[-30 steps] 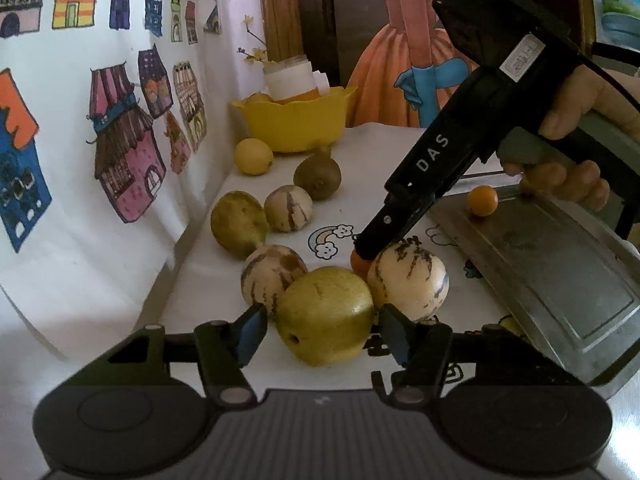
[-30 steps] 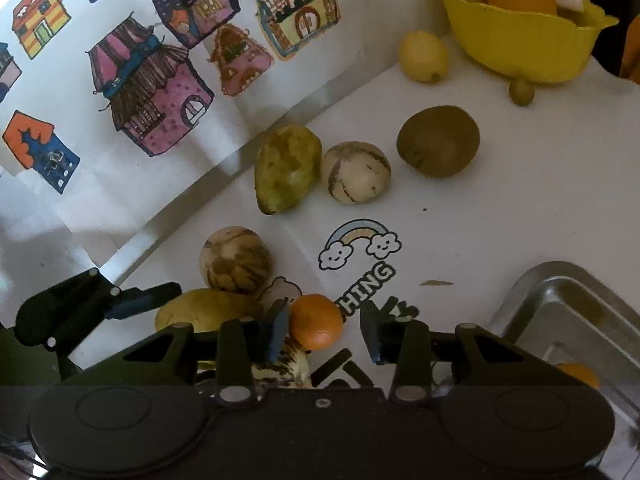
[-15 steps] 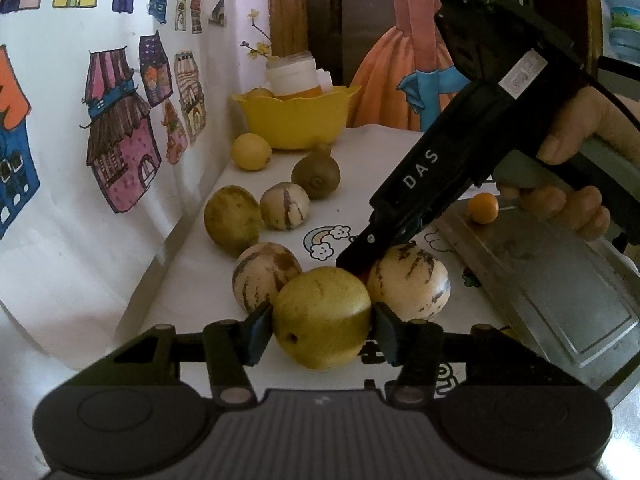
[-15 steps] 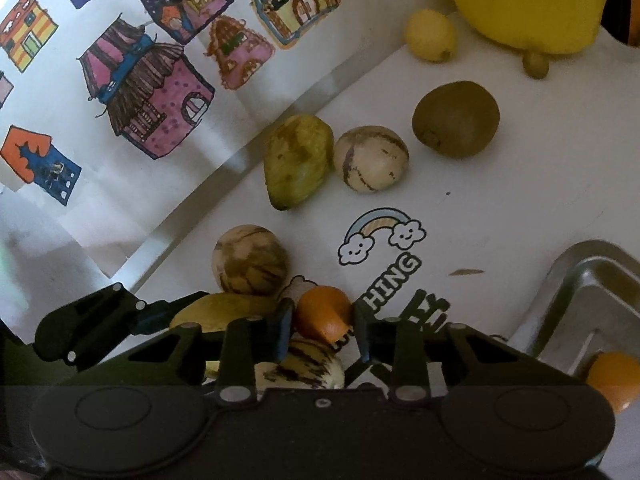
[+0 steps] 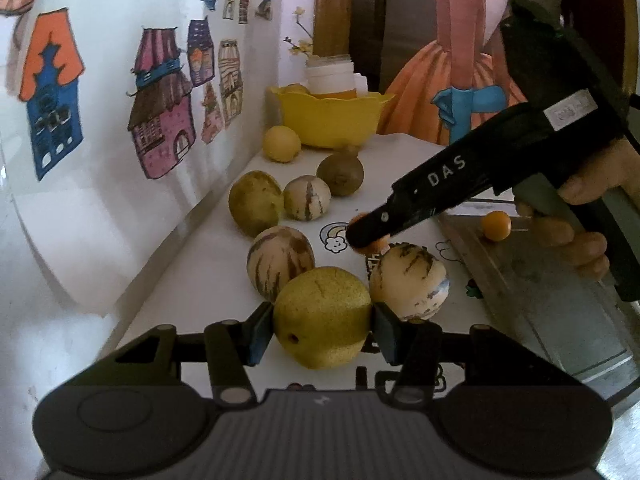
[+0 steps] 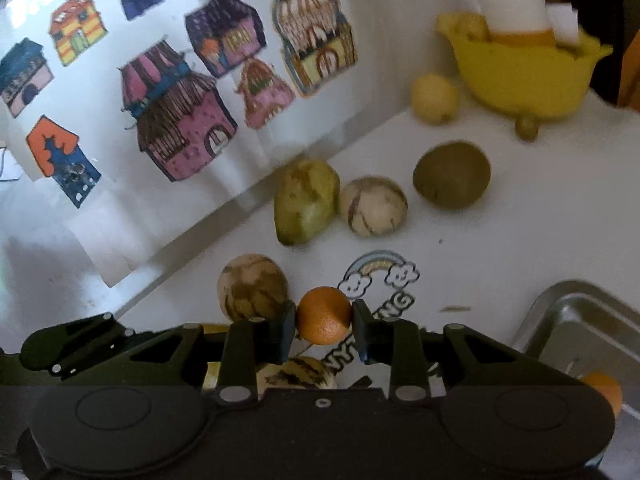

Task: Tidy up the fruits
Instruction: 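Grasp the yellow-green pear with the left tool while the right tool grasps another small orange, then carry the pear and orange into the metal tray and open both tools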

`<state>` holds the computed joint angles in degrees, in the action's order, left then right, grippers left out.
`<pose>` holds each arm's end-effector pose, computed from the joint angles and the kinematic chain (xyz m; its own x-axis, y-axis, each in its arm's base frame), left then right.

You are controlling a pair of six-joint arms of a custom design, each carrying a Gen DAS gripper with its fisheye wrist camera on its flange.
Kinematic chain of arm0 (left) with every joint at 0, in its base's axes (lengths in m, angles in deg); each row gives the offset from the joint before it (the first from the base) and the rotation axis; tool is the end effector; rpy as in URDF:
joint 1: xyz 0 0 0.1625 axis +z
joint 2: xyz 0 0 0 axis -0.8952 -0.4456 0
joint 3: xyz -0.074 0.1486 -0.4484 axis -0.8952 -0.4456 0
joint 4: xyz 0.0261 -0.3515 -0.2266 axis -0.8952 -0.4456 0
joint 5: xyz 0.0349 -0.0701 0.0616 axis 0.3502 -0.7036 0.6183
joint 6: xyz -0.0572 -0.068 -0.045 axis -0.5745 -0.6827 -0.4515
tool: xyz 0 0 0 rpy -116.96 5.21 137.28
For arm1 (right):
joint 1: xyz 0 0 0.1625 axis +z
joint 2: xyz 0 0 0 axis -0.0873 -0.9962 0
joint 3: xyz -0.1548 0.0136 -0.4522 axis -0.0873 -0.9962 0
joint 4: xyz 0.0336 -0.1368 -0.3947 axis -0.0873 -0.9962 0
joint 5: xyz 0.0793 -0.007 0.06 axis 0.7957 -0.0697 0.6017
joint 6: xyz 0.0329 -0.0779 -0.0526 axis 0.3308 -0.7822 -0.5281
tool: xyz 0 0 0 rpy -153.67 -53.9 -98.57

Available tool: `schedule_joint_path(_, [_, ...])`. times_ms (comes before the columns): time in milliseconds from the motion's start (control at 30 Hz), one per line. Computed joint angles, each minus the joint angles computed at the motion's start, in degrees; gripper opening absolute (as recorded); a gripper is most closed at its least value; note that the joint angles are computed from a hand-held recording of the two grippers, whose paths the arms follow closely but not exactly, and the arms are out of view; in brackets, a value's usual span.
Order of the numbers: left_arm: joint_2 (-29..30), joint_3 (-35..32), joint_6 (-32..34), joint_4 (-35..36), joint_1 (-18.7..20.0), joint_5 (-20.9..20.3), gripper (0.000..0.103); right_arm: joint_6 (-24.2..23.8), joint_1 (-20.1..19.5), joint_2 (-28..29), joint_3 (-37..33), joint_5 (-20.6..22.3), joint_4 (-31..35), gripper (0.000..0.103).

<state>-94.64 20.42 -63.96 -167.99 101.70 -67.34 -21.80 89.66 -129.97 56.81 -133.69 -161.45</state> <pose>-0.3967 -0.5884 -0.0194 -0.7366 0.0855 -0.6709 0.5778 0.5952 -0.5585 0.0601 -0.7453 0.3496 -0.7191 -0.6469 0.2535 -0.6915 0.7022 -0.1696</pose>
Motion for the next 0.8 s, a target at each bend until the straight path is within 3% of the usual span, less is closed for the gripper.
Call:
schedule_joint_path(533, [0.18,3.11,-8.39,-5.66,-2.86,1.33,0.057,-4.56,-2.39,-6.35,5.44,6.23,-3.99,0.032])
schedule_joint_path(800, [1.22,2.57,-8.97,-8.52,-4.94,1.54,0.057,-6.16,-6.11,-11.79,9.7,10.8,-6.62,0.032])
